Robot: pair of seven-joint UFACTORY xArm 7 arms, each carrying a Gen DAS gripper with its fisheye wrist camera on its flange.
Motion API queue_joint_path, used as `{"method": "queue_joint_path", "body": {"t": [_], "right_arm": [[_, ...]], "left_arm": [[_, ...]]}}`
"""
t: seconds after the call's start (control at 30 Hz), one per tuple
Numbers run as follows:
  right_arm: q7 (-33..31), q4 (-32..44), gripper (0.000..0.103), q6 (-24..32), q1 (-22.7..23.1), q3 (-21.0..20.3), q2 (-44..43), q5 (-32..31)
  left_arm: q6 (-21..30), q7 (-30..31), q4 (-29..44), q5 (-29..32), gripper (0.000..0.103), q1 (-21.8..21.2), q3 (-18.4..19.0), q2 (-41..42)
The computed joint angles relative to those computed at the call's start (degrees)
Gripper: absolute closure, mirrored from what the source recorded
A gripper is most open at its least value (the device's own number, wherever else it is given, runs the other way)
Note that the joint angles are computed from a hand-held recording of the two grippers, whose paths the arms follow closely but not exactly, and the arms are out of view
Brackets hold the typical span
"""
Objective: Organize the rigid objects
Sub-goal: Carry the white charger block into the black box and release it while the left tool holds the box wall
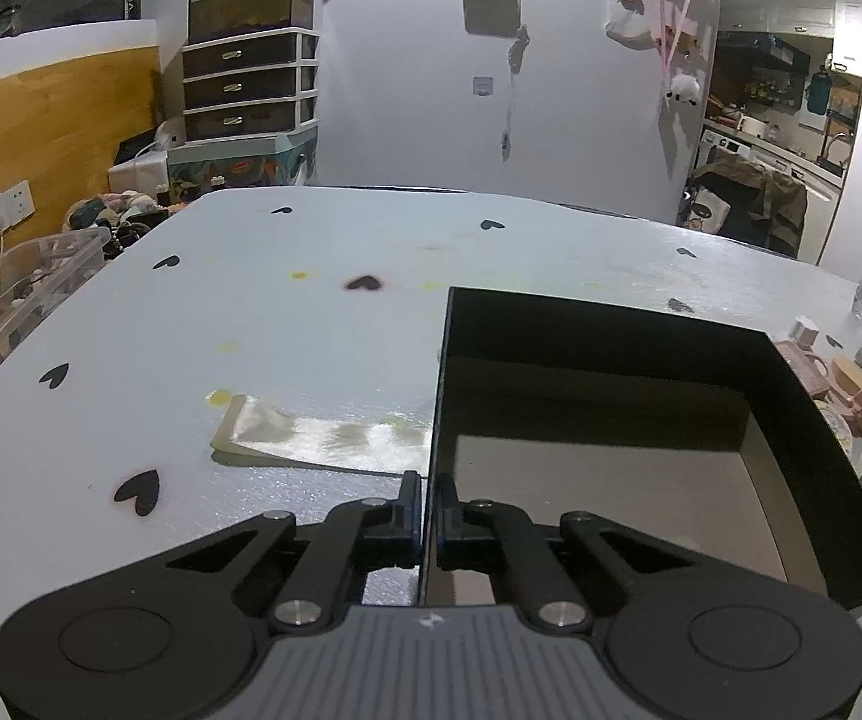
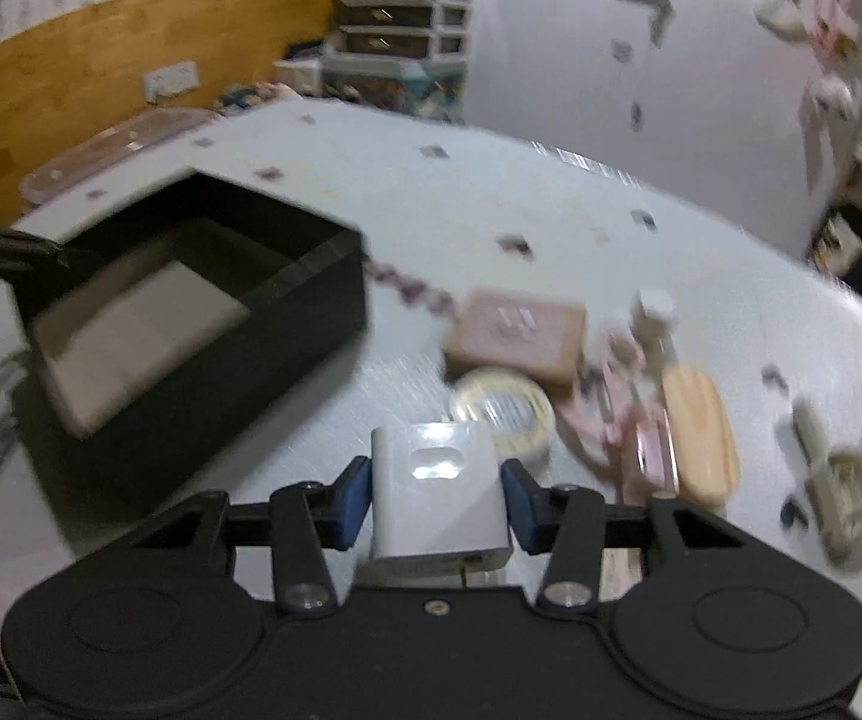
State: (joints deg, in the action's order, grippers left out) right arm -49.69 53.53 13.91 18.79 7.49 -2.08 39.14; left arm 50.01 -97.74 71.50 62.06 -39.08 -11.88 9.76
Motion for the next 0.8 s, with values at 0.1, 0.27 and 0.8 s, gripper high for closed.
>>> {"method": "queue_joint_path", "body": {"t": [0.1, 0.27, 0.8], "right_arm": [[-4.43, 2.58, 0.055, 2.60, 1.14, 0.13, -1.36, 1.87], [-8.26, 10.68, 0.055, 9.91, 2.56, 1.28, 0.79, -0.77], [3.54, 39.53, 0.055, 21.22, 8.43, 6.26, 26.65, -30.16]], "left_arm": [[0.21, 0.40, 0.00, 0.51, 0.101, -0.21, -0.07, 0.08], [-0.43, 0.67, -0.51, 1.53, 0.102, -0.25, -0.11, -0.13], [-8.42, 0.07, -2.94, 4.46, 0.100, 1.91, 0.56, -0.97]]}}
